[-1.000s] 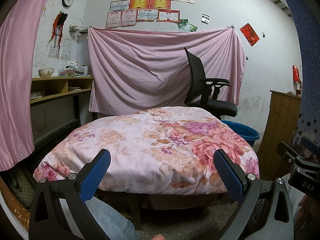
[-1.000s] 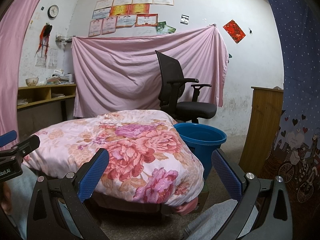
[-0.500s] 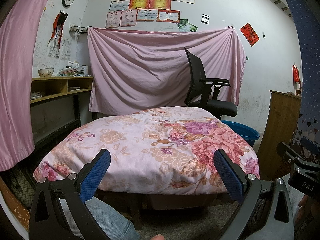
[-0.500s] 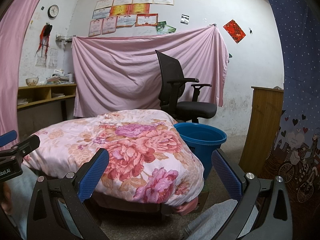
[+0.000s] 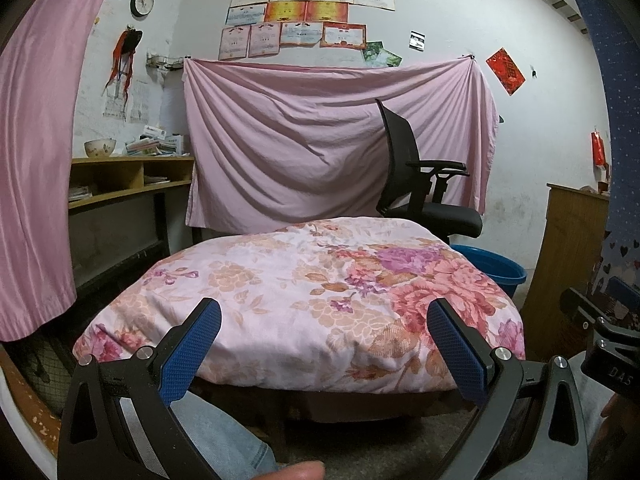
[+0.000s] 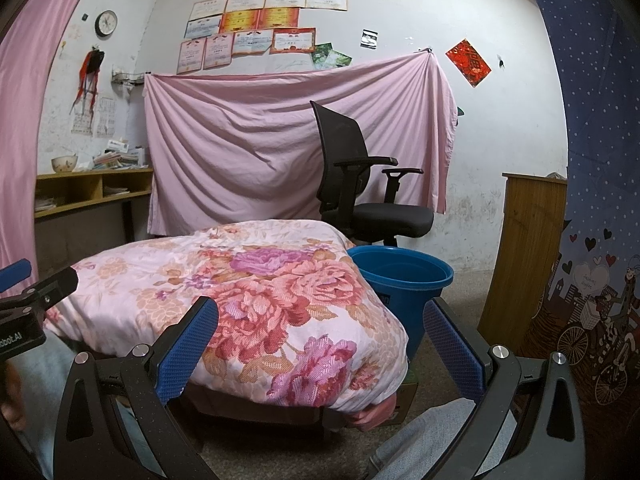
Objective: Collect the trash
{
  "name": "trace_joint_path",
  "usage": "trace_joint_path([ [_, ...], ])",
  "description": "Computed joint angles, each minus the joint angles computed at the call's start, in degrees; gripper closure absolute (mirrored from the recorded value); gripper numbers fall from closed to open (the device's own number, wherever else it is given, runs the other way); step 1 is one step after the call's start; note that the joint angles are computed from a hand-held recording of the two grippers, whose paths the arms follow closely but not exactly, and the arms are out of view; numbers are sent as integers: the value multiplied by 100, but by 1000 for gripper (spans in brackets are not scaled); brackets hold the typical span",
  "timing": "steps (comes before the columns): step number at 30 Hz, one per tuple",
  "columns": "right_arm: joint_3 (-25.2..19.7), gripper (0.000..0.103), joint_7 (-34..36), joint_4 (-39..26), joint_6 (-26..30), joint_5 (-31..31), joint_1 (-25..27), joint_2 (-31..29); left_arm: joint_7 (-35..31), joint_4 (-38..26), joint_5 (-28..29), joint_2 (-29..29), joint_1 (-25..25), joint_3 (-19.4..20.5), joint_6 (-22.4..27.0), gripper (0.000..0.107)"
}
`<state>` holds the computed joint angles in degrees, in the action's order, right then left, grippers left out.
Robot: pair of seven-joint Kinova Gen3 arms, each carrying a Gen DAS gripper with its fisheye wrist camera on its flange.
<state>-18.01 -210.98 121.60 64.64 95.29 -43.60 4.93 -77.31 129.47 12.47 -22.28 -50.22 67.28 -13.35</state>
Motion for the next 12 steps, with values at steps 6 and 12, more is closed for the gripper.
trace_joint_path([
  [6,-1,0,5,-1,0,-1,1,-2,-46,14,-12,12,-22,20,-37,6],
  [12,-4,0,-5,2,6,-4,-6,1,-71,0,-1,31,-48,42,-10,6],
])
